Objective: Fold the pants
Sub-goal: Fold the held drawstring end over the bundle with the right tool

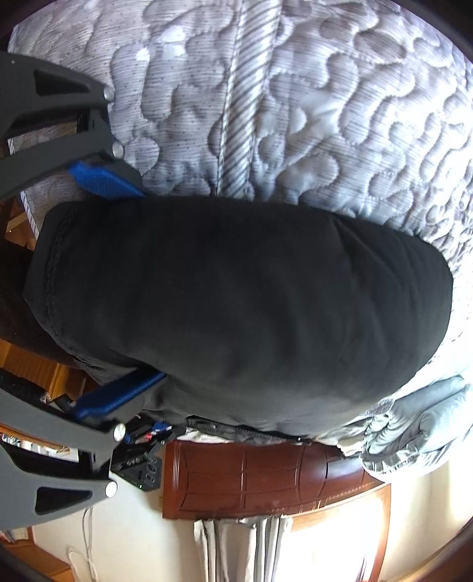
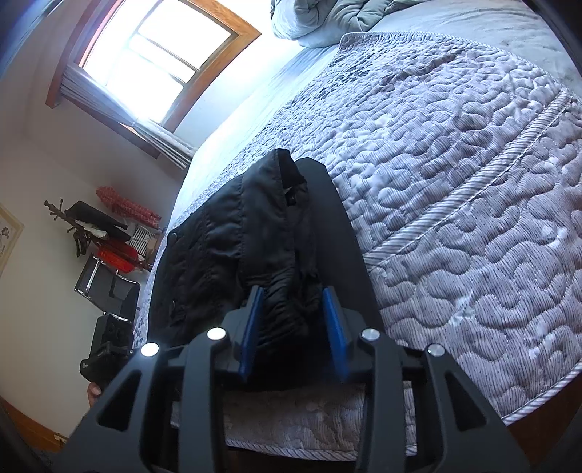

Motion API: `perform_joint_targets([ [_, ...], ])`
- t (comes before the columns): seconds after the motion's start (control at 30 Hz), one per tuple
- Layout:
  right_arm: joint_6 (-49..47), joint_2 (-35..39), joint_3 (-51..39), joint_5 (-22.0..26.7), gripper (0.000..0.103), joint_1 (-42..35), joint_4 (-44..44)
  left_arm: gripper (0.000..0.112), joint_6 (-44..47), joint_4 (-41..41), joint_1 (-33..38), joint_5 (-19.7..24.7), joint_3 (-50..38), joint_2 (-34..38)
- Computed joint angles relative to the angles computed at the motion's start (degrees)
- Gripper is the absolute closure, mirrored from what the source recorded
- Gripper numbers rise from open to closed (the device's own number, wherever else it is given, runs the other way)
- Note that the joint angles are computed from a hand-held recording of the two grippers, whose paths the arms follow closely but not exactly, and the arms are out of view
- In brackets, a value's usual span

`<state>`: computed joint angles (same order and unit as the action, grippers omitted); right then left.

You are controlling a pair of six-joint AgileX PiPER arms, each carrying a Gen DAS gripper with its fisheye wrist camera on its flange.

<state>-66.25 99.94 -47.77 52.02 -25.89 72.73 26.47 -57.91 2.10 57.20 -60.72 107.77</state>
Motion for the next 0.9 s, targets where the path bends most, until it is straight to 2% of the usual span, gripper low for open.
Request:
perform_joint_targets([
  [0.07,0.75,0.3,-0.46,1.62,0.042,-1.21,-0.46,0.033,-1.15,0.72,-0.51,-0.58,0.01,-0.44],
  [0.1,0.47,0.08,-0.38,2.07,0.038,-1.84,-0.31,0.034,-1.57,1.27,-0.49,-0.65,-0.19,-0.54],
  [0.17,1.54,-0.51,-0.74,2.5,0.023,-2.76,-1.31,0.036,-2.79,2.56,-1.05,-1.44,-0.25,-1.2],
  [0.23,2.14,-0.62,-1.17,3.34,0.018,-4.08,-1.51,0.037,-4.29,3.83,-2.05,-2.38,-0.32,-2.02],
  [0.33,4.91,0.71,-4.1,4.25,0.013,-4.55,-5.58,0.04,-7.4,6.93,-4.13,-4.19,-0.91,-3.29],
  [0.53,7.02,4.38,-8.7,5.46,0.013,-2.66,-11.98,0.041,-10.82,8.87,-6.3,-5.12,-2.54,-3.54],
  [0.9,6.57,12.78,-14.31,10.91,0.01,-2.16,-12.1,0.04,-9.99,8.85,-6.37,-5.84,-2.32,-2.88],
])
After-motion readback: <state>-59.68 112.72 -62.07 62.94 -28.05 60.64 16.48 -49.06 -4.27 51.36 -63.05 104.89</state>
